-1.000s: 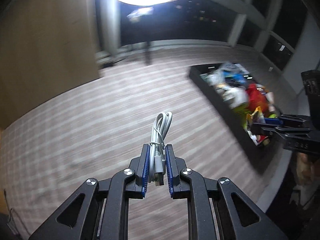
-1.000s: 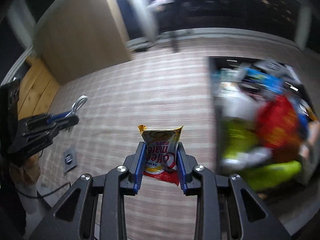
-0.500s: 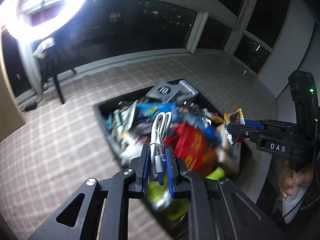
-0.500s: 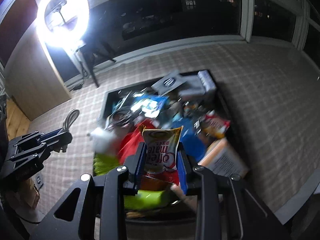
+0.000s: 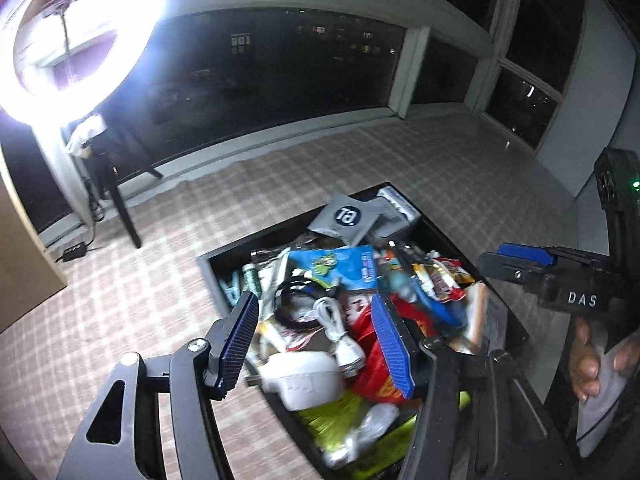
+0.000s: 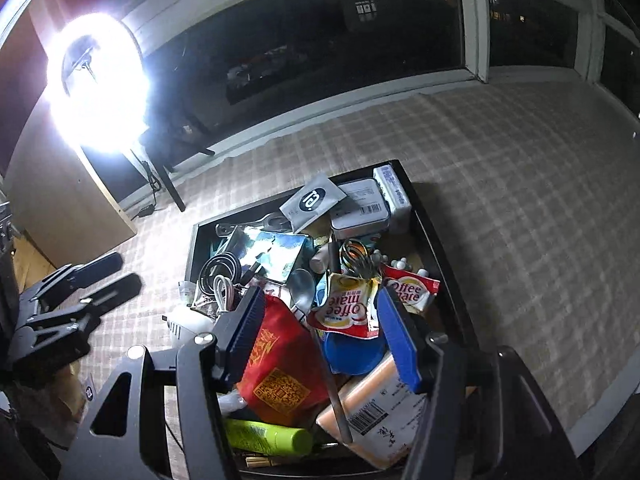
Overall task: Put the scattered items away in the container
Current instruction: 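Carry the white cable and sachet over the container and open both grippers, then move the left gripper to the grey printed pouch on the rug, then close the left gripper on the edge of the grey printed pouch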
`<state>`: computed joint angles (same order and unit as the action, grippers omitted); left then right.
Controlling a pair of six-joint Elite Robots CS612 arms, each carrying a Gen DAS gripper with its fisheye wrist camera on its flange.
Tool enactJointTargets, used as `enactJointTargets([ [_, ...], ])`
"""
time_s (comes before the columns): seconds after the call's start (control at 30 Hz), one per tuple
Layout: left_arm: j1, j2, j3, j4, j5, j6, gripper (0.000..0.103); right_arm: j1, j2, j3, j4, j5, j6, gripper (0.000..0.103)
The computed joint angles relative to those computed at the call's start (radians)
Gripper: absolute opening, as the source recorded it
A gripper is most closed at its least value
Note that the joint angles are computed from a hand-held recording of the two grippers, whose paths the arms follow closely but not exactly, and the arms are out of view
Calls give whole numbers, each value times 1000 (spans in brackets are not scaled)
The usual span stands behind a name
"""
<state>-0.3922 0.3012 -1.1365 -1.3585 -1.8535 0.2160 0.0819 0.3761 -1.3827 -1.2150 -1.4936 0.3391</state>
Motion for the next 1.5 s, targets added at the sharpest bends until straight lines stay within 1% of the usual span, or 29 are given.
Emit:
enactJointTargets([
  [0.1,15,3,-5,9,15,-15,55,7,-1,-1,8,-9,-3,58],
  [0.27,46,21,-38,49,54,-82,55,25,-2,-8,19,-18,-6,58],
  [0.37,68,39,-75,79,100,-121,56,43,-8,-4,30,-35,-37,59],
  [0.47,96,58,-112,116,158,-174,57,57,-10,-3,29,-22,-57,62],
  [0.57,134,75,-145,160,228,-259,58,72,-13,8,26,-4,-76,62],
  [0.77,232,100,-192,290,289,-484,58,99,-27,41,20,39,-124,62],
  [0.83,259,107,-206,340,297,-537,59,105,-29,48,11,63,-133,62],
  [0.9,285,114,-214,391,280,-585,61,110,-28,52,1,86,-135,63],
  [0.97,302,119,-217,433,261,-626,63,114,-25,54,-3,101,-134,63],
  [1.03,312,123,-216,473,251,-659,63,118,-20,54,0,120,-133,63],
  [1.13,312,129,-214,501,252,-668,63,119,-15,52,11,132,-134,63],
  [1.37,312,146,-221,500,228,-714,65,109,2,19,43,144,-114,63],
  [1.47,308,154,-225,510,245,-722,66,102,10,3,58,149,-92,63],
  [1.5,306,157,-228,512,255,-725,70,98,13,-4,65,151,-84,63],
])
